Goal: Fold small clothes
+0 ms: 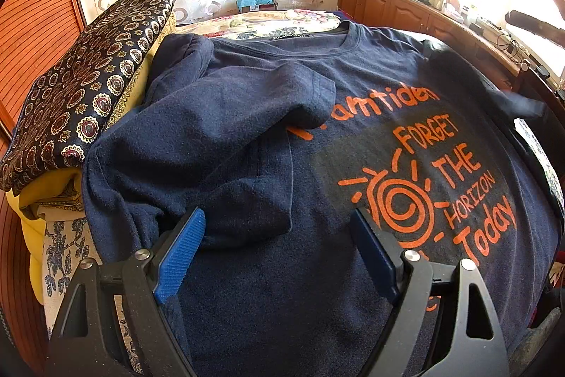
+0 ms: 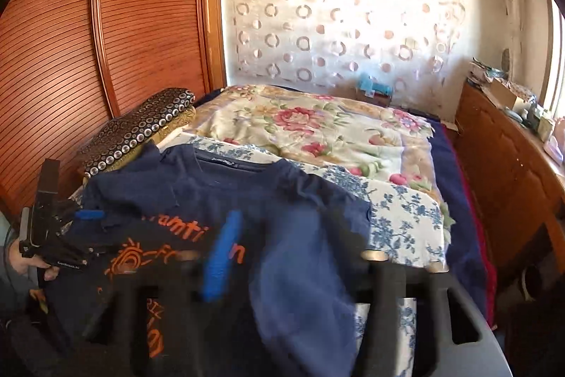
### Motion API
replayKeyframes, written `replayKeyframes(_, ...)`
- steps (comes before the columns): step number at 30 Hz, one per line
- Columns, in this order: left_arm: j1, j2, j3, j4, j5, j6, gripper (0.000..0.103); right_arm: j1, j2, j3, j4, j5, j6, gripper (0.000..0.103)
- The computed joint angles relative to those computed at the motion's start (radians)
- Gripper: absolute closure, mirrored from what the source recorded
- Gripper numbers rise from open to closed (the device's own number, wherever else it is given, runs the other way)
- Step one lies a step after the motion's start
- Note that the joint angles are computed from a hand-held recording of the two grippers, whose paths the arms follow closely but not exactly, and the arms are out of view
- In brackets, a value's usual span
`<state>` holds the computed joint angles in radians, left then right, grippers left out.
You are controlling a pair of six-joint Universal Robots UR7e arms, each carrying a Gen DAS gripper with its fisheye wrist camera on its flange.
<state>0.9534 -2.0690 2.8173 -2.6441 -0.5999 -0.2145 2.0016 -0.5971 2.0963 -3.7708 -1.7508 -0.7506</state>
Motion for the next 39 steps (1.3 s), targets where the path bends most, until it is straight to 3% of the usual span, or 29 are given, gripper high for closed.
replayKeyframes(4, -0.001, -0.001, 0.000, 0.002, 0.000, -0.002, 0.018, -0.026, 0.022, -0.017, -0.002, -0.060, -0.020, 0.045)
replayKeyframes(9, -0.001, -0.002, 0.000, 0.004, 0.000, -0.002, 0.018, -0.047, 0.045, -0.050, 0.074, -0.139, 0.026, 0.045)
replayKeyframes(18, -0.006, -0.012, 0.000, 0.017, 0.003, -0.008, 0.018, -0.039, 0.147, -0.191, 0.220, -0.172, 0.033, 0.045)
replayKeyframes(20, -0.006, -0.025, -0.001, 0.007, -0.008, 0.007, 0.018, -0.033, 0.186, -0.252, 0.225, -0.199, 0.019, 0.039)
replayKeyframes(25, -0.045, -0.142, -0.015, 0.081, 0.007, 0.020, 0.018, -0.027, 0.241, -0.348, 0.248, -0.241, -0.017, 0.036)
replayKeyframes(29, -0.063, -0.191, -0.051, 0.096, 0.021, 0.058, 0.018, -0.043, 0.271, -0.387, 0.237, -0.232, -0.028, 0.024)
replayKeyframes(33, -0.010, -0.076, -0.101, -0.083, 0.006, 0.181, 0.020, -0.055, 0.261, -0.382, 0.278, -0.201, 0.024, 0.020)
replayKeyframes(39, 0.141, 0.134, -0.228, -0.268, -0.091, 0.316, 0.042, -0.054, 0.265, -0.382, 0.274, -0.203, 0.016, 0.017)
